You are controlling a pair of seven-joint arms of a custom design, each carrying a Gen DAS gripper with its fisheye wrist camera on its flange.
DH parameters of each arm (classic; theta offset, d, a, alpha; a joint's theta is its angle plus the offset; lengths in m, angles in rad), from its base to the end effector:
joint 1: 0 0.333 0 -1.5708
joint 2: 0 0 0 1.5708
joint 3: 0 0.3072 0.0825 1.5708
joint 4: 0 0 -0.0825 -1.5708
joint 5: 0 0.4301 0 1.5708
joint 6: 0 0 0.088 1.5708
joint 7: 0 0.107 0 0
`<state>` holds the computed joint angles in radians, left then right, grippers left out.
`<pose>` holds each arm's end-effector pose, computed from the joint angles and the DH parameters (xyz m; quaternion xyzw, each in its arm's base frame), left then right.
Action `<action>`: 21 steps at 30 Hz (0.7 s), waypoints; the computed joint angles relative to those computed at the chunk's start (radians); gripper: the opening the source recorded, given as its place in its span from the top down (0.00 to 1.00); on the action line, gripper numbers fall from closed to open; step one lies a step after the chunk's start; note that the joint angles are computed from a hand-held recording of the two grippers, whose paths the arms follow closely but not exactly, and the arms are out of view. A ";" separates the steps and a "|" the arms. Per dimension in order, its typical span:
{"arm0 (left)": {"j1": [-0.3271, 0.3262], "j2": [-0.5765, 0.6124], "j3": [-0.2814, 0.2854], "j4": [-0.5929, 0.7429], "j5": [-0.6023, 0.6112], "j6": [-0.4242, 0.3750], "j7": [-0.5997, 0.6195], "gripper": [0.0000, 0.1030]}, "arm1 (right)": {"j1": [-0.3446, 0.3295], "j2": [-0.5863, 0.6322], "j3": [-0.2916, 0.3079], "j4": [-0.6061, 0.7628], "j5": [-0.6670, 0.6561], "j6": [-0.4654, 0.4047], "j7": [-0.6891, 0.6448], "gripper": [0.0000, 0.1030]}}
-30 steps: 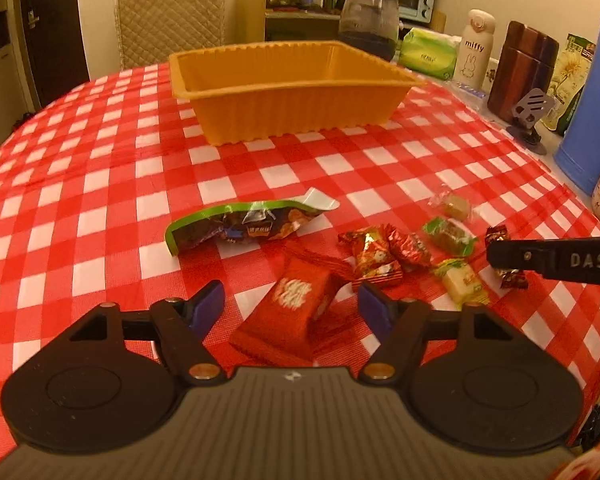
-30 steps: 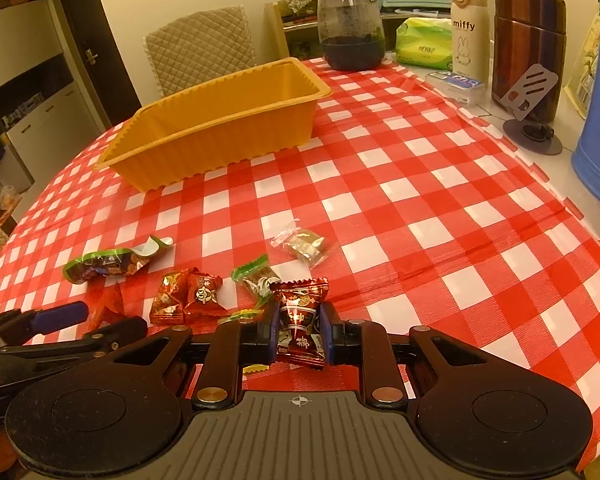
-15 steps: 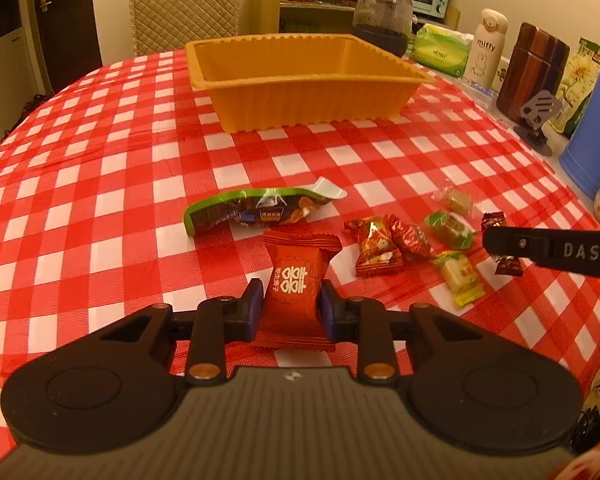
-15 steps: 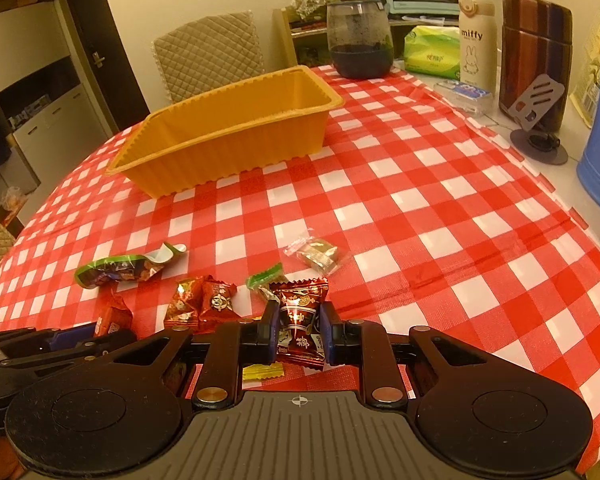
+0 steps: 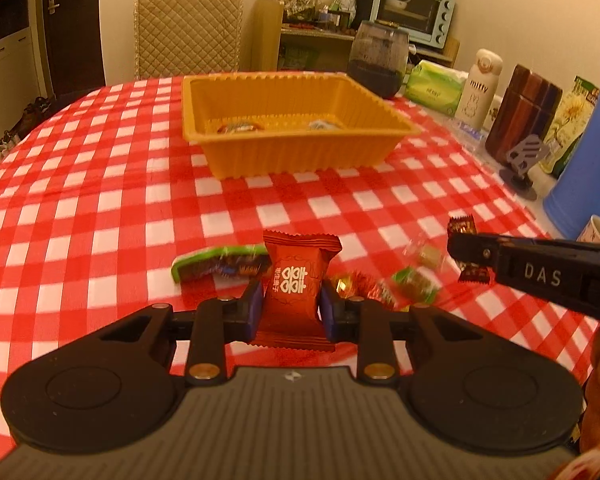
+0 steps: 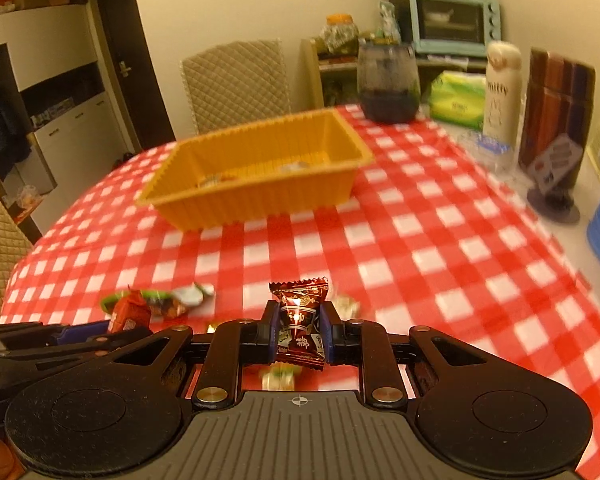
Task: Organize snacks
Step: 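Carry the red packet and dark red candy over the orange basket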
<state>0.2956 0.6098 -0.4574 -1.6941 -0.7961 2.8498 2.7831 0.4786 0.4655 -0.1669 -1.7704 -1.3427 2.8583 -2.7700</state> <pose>0.7409 -0.0390 0.2820 -0.4650 0.7911 -0.3684 0.1495 0.6544 0.2774 0.3012 -0.5074 0.7421 -0.2781 0.3385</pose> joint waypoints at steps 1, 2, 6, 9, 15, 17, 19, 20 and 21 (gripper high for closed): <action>0.001 0.001 -0.004 0.006 -0.001 -0.001 0.003 0.74 | -0.001 0.000 -0.004 0.006 -0.006 0.001 0.000 0.79; -0.002 0.003 -0.006 0.013 -0.001 -0.002 0.001 0.74 | -0.002 -0.001 -0.007 0.011 -0.012 0.002 0.001 0.79; -0.020 0.017 0.004 0.054 0.016 -0.019 -0.029 0.74 | -0.016 0.012 -0.013 0.044 -0.020 0.012 -0.009 0.79; -0.038 0.039 0.014 0.102 0.035 -0.037 -0.060 0.74 | -0.023 0.029 -0.022 0.079 -0.022 0.018 -0.027 0.79; -0.073 0.115 0.029 0.238 0.095 -0.070 -0.123 0.74 | -0.039 0.078 -0.045 0.162 0.014 0.031 -0.087 0.79; -0.089 0.147 0.039 0.293 0.122 -0.077 -0.152 0.74 | -0.045 0.104 -0.054 0.199 0.045 0.041 -0.123 0.79; -0.106 0.183 0.048 0.355 0.155 -0.085 -0.181 0.74 | -0.046 0.132 -0.067 0.236 0.082 0.051 -0.161 0.79; -0.115 0.203 0.053 0.388 0.172 -0.092 -0.199 0.74 | -0.047 0.147 -0.073 0.256 0.103 0.055 -0.185 0.79; -0.123 0.224 0.056 0.425 0.188 -0.102 -0.218 0.74 | -0.049 0.163 -0.077 0.277 0.127 0.059 -0.209 0.79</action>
